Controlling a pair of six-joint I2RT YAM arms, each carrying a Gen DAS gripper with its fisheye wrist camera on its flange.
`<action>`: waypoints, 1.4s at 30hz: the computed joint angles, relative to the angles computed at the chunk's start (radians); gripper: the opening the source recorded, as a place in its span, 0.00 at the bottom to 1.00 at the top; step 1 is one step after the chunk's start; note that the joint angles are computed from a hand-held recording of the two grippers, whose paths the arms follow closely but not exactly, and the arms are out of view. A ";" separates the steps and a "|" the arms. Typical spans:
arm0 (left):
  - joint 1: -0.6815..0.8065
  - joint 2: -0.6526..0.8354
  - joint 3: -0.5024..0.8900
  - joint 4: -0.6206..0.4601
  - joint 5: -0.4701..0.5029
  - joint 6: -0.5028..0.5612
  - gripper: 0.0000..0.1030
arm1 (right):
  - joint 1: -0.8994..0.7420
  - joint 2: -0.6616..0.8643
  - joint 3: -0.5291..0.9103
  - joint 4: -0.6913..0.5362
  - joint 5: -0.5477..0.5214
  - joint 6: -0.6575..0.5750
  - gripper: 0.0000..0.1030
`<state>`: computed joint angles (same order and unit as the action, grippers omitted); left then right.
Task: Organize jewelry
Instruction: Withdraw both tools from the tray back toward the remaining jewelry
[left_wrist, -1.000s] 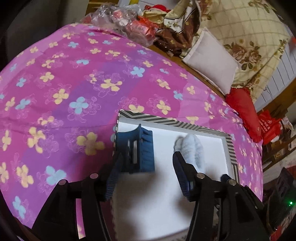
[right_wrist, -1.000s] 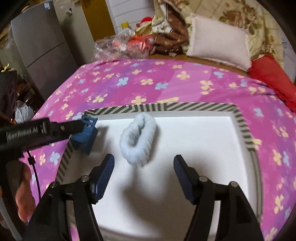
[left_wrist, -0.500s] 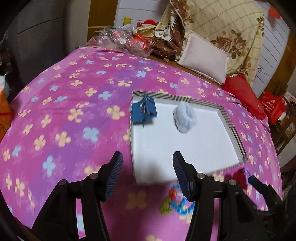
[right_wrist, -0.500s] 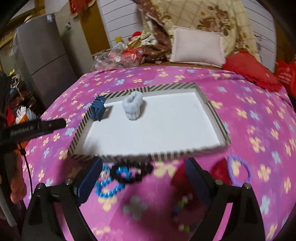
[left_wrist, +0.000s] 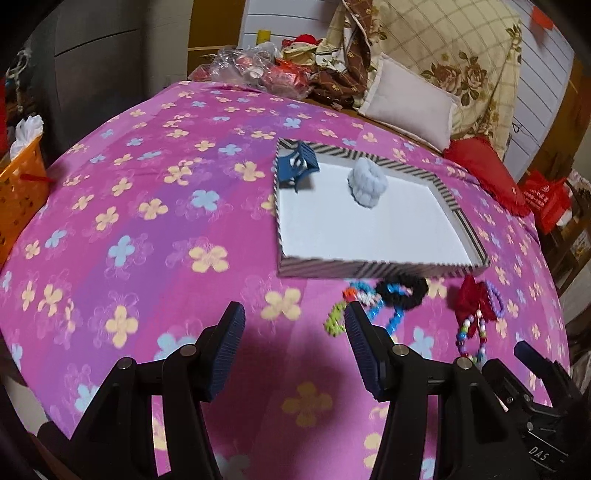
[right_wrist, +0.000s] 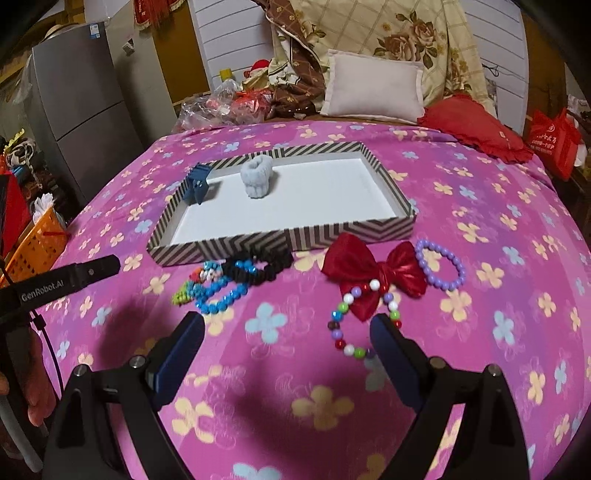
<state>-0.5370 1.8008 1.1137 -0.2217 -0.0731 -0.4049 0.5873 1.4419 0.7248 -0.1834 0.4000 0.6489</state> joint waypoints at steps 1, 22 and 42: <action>-0.009 -0.007 -0.010 0.004 -0.007 -0.002 0.42 | 0.005 -0.006 -0.004 -0.004 0.000 0.009 0.91; -0.066 -0.034 -0.062 0.019 -0.061 0.000 0.42 | 0.010 -0.079 -0.113 0.048 -0.041 0.090 0.91; -0.020 0.064 -0.006 0.030 0.129 -0.031 0.42 | -0.047 -0.090 -0.149 0.043 -0.027 0.042 0.91</action>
